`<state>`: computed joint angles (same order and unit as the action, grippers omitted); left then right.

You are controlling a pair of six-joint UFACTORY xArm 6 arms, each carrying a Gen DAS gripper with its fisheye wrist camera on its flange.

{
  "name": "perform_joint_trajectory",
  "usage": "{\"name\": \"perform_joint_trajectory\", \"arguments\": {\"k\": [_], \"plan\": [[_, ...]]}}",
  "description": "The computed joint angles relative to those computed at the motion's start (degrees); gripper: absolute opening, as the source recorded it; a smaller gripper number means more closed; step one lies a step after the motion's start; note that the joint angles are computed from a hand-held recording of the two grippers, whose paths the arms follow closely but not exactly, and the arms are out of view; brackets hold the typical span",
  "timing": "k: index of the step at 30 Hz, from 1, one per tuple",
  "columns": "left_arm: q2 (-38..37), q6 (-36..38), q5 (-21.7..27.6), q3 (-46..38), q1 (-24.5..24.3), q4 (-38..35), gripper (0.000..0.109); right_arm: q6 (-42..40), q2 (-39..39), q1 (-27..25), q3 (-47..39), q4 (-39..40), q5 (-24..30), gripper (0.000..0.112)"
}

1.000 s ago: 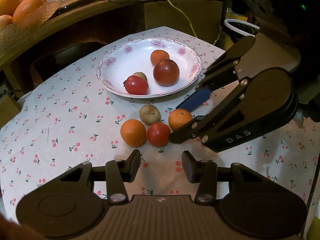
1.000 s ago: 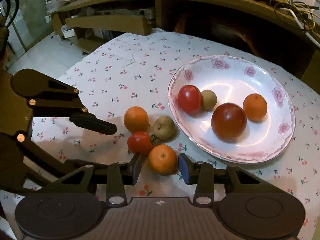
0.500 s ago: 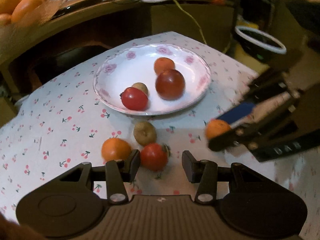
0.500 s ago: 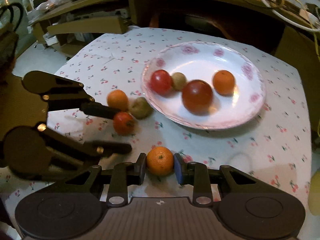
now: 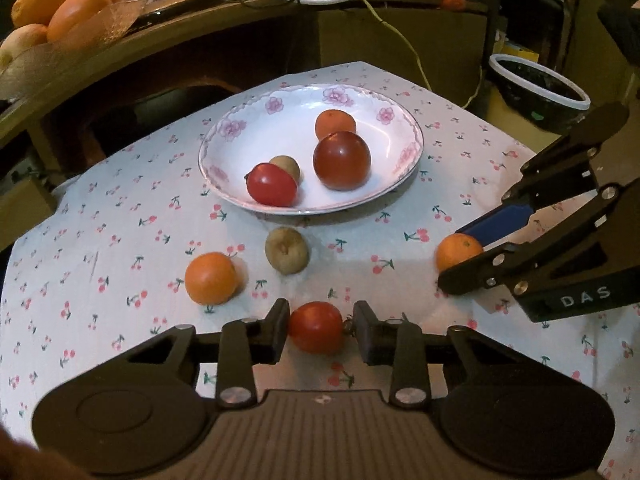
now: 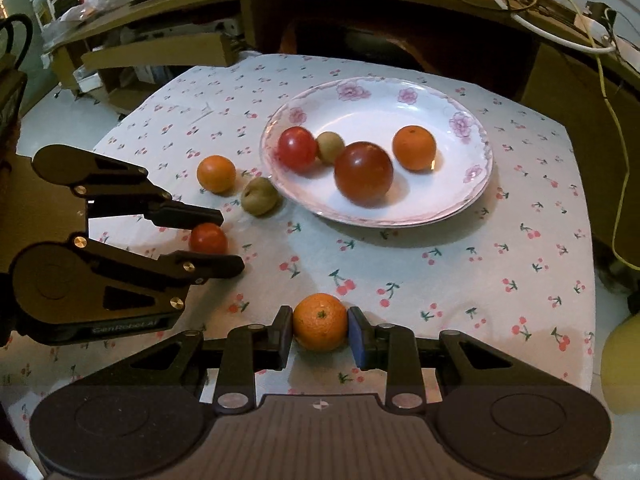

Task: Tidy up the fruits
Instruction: 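Grasp another mandarin orange with the right tool while the left tool grasps a red tomato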

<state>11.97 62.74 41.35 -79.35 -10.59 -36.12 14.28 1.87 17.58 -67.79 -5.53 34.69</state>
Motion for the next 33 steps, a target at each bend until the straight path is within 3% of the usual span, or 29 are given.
{"name": "perform_joint_trajectory", "arguments": {"k": [1,3,11,18,22,33], "plan": [[-0.33,-0.32,-1.02,0.61,-0.12,0.32,0.051,0.11,0.13,0.14,0.02,-0.04,-0.03,0.031],[-0.70,-0.97,-1.90,1.26,-0.12,1.00,0.056,1.07,0.06,0.42,0.44,-1.34,-0.57,0.031],[-2.08,0.07,-0.61,3.06,1.10,-1.16,0.057,1.60,0.20,0.30,0.40,-1.82,-0.84,0.032],[-3.05,-2.22,1.30,3.50,1.95,-0.08,0.048,4.77,0.19,0.68,0.48,-3.79,-0.80,0.032],[-3.80,-4.57,2.26,3.70,2.19,1.90,0.038,6.63,0.24,1.05,0.48,-5.51,-0.76,0.032],[-3.28,-5.66,1.32,3.26,1.40,2.33,0.037,7.19,-1.07,1.32,1.35,-5.95,-1.24,0.031]]}}
